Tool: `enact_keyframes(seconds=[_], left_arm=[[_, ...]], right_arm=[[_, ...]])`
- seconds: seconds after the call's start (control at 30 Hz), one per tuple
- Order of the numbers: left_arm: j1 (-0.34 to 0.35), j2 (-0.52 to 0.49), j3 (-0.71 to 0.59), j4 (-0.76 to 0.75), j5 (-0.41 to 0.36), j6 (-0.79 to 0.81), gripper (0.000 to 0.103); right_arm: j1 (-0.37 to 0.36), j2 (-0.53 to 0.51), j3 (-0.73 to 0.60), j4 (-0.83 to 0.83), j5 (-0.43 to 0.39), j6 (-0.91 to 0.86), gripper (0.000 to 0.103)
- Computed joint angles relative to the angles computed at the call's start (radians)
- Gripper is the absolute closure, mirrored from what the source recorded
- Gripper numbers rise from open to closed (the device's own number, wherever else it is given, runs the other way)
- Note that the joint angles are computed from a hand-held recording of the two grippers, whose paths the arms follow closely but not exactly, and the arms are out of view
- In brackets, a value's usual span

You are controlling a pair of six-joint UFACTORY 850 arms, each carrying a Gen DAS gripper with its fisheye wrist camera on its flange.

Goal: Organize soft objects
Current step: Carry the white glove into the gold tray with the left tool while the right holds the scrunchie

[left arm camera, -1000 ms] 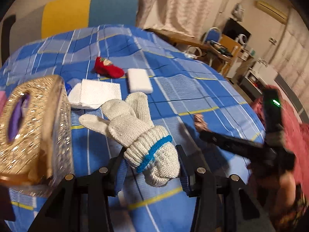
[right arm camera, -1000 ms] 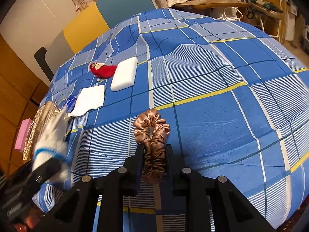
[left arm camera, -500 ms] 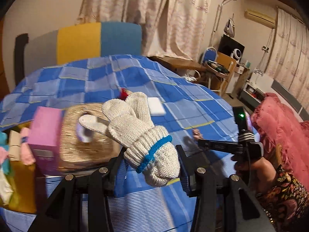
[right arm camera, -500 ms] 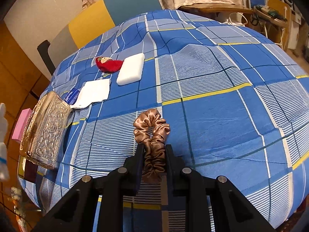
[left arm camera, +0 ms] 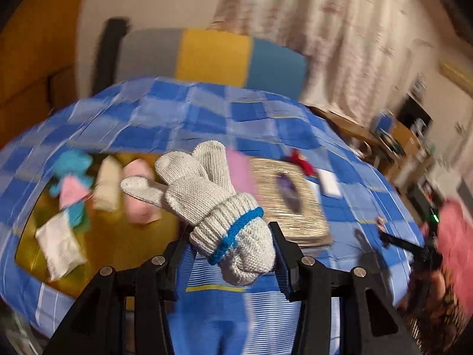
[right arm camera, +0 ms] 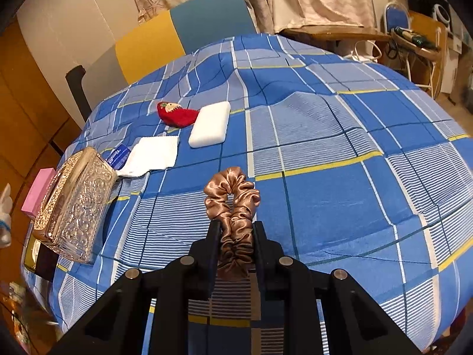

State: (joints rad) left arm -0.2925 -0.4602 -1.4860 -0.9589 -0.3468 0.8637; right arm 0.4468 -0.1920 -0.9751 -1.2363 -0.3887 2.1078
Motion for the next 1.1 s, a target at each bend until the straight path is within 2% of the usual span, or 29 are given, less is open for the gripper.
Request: enact_keyframes(seconds=[0.13,0.2,0.37,0.57,0.67,0.77,0.83,0.9,1.1], left_arm=[[0.061,-0.062,-0.044,0.115,-0.009,-0.180,0.056],[0.080,-0.095,-0.070,0.223,-0.007,-0.295,0.056],[0.112,-0.187,-0.153,0.430,-0.038,-0.463,0.056],[0.136,-0.289,-0.263,0.462,-0.118,-0.476,0.056],[0.134,-0.324,-0.297,0.515,-0.113,-0.507,0.055],[0.144,-0.362,-0.343,0.519,-0.152,-0.516,0.051],[0.148,-0.371,-0.356,0.538,-0.170,-0.535,0.041],[0.152,-0.359,-0.342,0.545,-0.159,-0.532,0.035],[0.171,-0.278,-0.233,0.418,-0.093,-0.383,0.027]], right_arm=[[0.036,0.009,-0.003,-0.071,-0.090,0.064,0.081],[0.054,0.016,-0.004,-0.089,-0.129,0.086,0.081],[0.091,0.032,-0.005,-0.087,-0.165,0.127,0.081],[0.130,0.034,-0.025,-0.058,-0.179,0.141,0.081],[0.151,0.030,-0.050,-0.056,-0.195,0.142,0.081],[0.172,0.018,-0.087,-0.044,-0.214,0.110,0.081],[0.186,0.006,-0.115,-0.037,-0.229,0.084,0.081],[0.198,-0.007,-0.146,-0.036,-0.238,0.060,0.081],[0.225,-0.064,-0.244,-0.035,-0.244,0.001,0.081]])
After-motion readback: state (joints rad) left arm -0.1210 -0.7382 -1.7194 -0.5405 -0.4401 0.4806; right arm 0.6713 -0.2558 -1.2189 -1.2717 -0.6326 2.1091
